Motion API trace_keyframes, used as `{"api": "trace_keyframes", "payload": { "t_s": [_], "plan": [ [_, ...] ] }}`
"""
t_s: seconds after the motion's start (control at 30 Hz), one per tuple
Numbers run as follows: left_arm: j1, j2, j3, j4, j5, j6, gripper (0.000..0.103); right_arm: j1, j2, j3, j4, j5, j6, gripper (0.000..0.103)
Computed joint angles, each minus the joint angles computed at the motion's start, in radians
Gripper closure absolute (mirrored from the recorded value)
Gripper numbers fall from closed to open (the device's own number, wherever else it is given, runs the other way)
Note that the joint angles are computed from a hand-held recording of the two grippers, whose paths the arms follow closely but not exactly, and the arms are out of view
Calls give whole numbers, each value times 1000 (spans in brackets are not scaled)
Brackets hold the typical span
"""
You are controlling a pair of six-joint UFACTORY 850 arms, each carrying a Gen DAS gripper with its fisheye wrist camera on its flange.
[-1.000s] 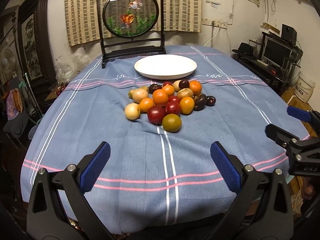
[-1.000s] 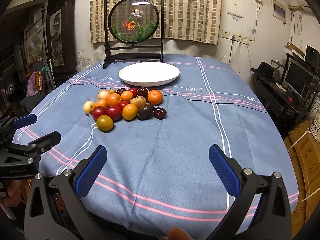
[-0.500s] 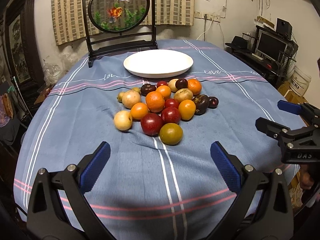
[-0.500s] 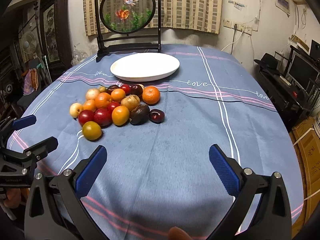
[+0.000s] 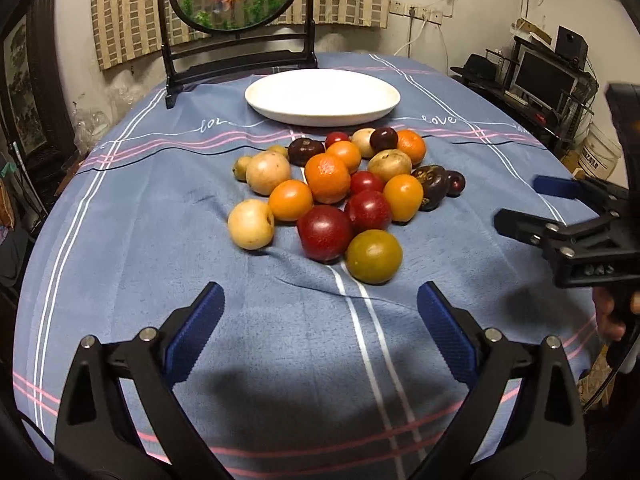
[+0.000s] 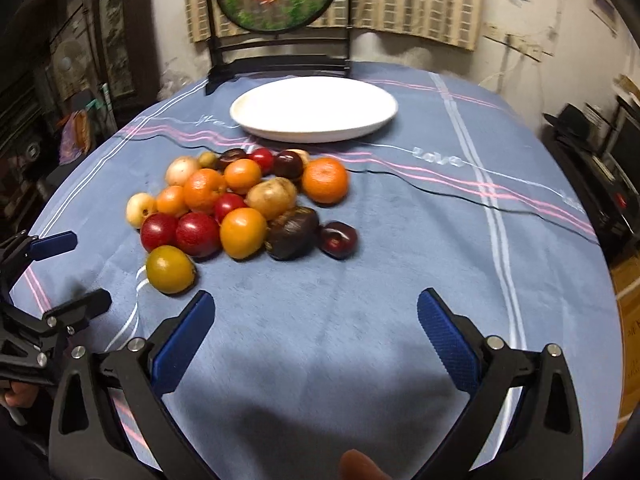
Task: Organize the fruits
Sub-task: 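Grasp the dark red plum with the right tool while the left grasps a pale yellow fruit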
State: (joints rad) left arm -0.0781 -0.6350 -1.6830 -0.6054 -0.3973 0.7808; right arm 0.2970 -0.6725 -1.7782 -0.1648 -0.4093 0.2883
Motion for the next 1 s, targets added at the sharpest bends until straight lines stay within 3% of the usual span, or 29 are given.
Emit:
{"api": "trace_keyframes", "payload": {
  "t_s": [0.1,0.3,0.53,0.7,1.0],
  "plan": [
    [6,-17,-21,-9,-17,23,7,-5,-54,-79,67,-40,-102,20],
    [29,-58,-79,-7,-38,11,7,-26,-155,-222,41,-153,-201,39],
    [52,-121,-174,53,-78,-71,7,-51,-249,-353,118,-227,-328,50],
    [56,-159,-231,111,-100,-141,7,-55,-276,-386,182,-216,-394,63],
    [59,-231,-344,118,-151,-135,7,-61,-217,-301,203,-155,-379,69]
  ]
}}
